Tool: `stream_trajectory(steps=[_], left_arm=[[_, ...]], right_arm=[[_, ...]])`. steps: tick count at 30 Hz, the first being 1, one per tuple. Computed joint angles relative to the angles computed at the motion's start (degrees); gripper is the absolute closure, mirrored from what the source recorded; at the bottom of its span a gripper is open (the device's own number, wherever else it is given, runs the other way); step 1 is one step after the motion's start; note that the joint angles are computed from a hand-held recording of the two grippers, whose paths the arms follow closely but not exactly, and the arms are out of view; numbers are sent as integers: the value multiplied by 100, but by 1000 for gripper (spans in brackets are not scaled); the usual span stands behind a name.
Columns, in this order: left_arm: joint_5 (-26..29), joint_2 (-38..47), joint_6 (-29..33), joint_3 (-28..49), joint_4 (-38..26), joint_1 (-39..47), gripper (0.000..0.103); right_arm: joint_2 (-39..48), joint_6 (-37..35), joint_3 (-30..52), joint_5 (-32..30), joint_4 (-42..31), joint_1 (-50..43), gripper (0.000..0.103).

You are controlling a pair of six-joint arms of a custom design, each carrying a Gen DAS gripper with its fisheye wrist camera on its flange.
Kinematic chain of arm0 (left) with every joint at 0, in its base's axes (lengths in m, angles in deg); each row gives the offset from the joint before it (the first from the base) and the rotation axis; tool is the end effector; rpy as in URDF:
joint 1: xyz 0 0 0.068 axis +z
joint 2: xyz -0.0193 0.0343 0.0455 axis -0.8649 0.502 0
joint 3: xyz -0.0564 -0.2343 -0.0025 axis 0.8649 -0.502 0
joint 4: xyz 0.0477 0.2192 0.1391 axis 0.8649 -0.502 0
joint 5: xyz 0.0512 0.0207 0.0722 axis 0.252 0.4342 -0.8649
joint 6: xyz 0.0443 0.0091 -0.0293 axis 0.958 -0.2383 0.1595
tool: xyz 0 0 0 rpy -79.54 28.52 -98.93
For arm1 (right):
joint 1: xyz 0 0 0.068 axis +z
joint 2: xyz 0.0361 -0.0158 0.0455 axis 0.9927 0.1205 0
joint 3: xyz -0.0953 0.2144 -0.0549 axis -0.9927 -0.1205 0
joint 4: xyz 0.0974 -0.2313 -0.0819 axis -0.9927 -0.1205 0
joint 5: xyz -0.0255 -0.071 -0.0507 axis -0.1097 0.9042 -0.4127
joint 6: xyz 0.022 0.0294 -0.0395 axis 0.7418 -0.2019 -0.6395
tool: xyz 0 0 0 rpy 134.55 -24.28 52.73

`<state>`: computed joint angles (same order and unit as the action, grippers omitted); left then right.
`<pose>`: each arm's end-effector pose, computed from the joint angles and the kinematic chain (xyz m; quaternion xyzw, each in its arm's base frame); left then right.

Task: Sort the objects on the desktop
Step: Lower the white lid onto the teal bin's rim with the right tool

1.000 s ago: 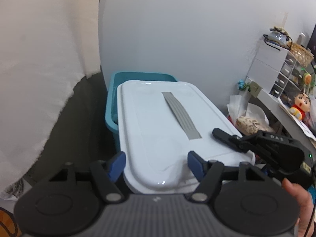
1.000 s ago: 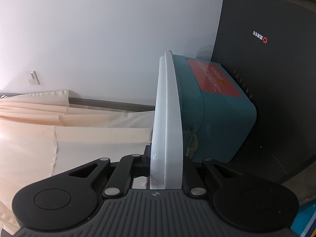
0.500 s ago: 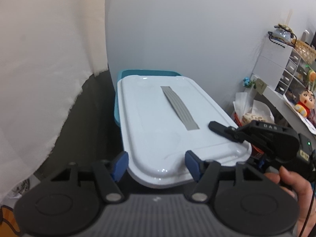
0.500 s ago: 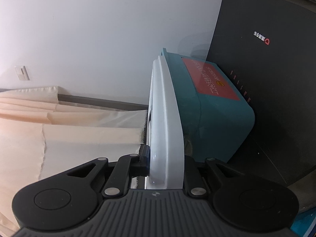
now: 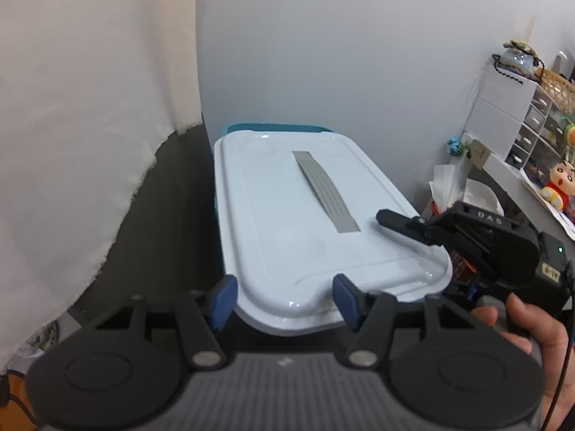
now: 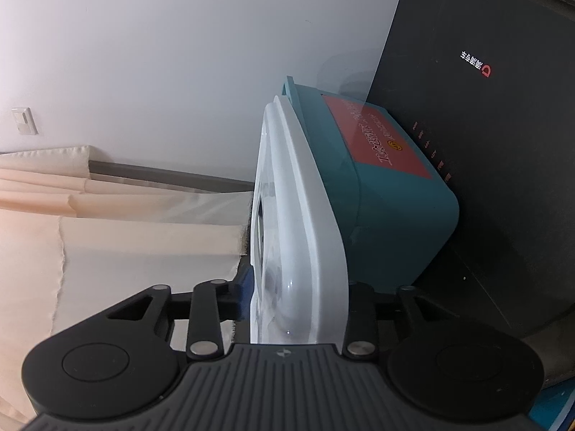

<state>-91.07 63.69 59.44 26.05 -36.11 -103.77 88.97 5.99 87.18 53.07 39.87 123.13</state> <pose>0.1864 -0.1629 0.2251 0.0394 0.9074 -0.1099 0.4037 0.2301 0.1874 0.1968 0.2596 0.8135 0.3935 0.3406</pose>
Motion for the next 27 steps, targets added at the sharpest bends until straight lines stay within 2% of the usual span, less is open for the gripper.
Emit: stream_trajectory(steps=[1, 6, 12, 16, 27], left_arm=[[-2, -15, -14, -7, -8, 0, 41], [-32, -146, -111, -69, -84, -15, 41], [-126, -310, -159, -114, -263, -70, 41], [-190, -366, -223, -134, -350, -121, 41], [-240, -515, -353, -213, -533, -294, 41]], right_arm=[[14, -22, 21, -10, -15, -2, 60], [8, -93, 183, 66, -381, 37, 37], [12, -128, 315, 54, -766, 33, 36], [19, -157, 401, 138, -997, 85, 30], [24, -211, 430, 140, -1052, 94, 29]])
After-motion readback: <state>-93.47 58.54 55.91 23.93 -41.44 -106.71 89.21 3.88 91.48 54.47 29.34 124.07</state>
